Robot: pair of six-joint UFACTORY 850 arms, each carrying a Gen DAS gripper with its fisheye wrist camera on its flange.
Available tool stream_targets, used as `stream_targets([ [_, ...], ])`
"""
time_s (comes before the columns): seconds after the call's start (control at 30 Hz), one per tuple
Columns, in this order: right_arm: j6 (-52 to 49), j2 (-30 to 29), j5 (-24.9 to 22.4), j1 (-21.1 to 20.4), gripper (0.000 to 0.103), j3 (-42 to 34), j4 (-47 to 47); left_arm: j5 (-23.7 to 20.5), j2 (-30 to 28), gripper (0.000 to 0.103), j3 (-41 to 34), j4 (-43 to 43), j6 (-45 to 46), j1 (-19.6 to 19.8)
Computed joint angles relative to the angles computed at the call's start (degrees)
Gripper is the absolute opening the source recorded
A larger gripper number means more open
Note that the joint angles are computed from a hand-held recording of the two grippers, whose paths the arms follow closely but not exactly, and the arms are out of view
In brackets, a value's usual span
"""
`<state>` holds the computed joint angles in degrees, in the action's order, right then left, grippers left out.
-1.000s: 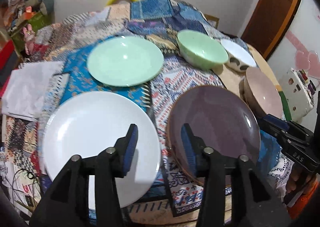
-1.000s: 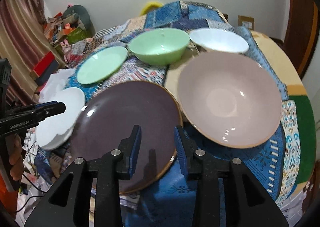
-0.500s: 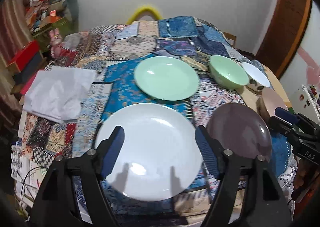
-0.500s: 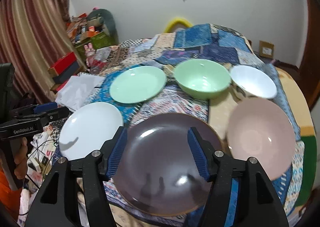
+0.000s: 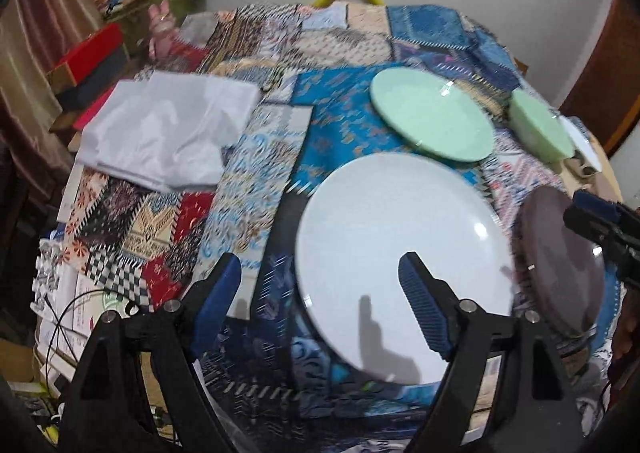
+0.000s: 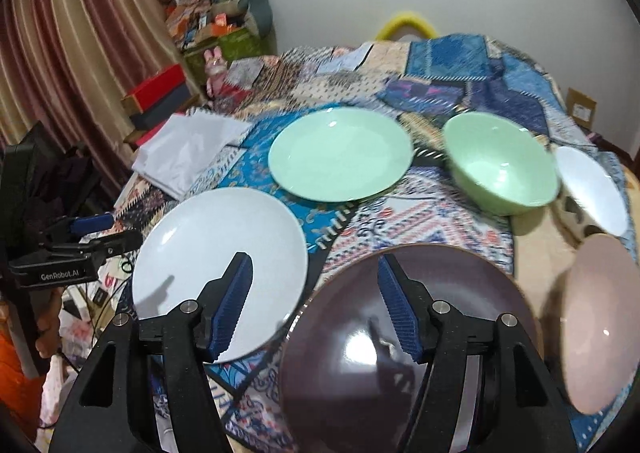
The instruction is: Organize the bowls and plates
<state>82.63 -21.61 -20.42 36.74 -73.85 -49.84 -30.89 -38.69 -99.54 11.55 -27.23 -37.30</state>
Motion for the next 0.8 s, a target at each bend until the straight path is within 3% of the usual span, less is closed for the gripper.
stream_targets([
  [0.23,-20.2,-5.4,1.2,-1.8,0.061,-5.6,18.6,1.1,-0.9,0.078,1.6,-6.7,5.7,1.6],
  [0.43,-37.4,-9.0,-1.3,-3.1,0.035,-9.4,34.4,1.1,-1.9,0.051,1.5,-14.3,13.4,2.2],
  [0.6,-42.9,-10.5,-3.2,-3.4,0.028,-11.2,39.5,1.1,-2.2,0.041,1.4,-21.3,20.0,2.8],
  [0.8,-47.6,-12.0,-5.4,-3.5,0.027,-12.9,43.2,1.0,-2.1,0.039,1.9,-27.2,25.6,3.2],
])
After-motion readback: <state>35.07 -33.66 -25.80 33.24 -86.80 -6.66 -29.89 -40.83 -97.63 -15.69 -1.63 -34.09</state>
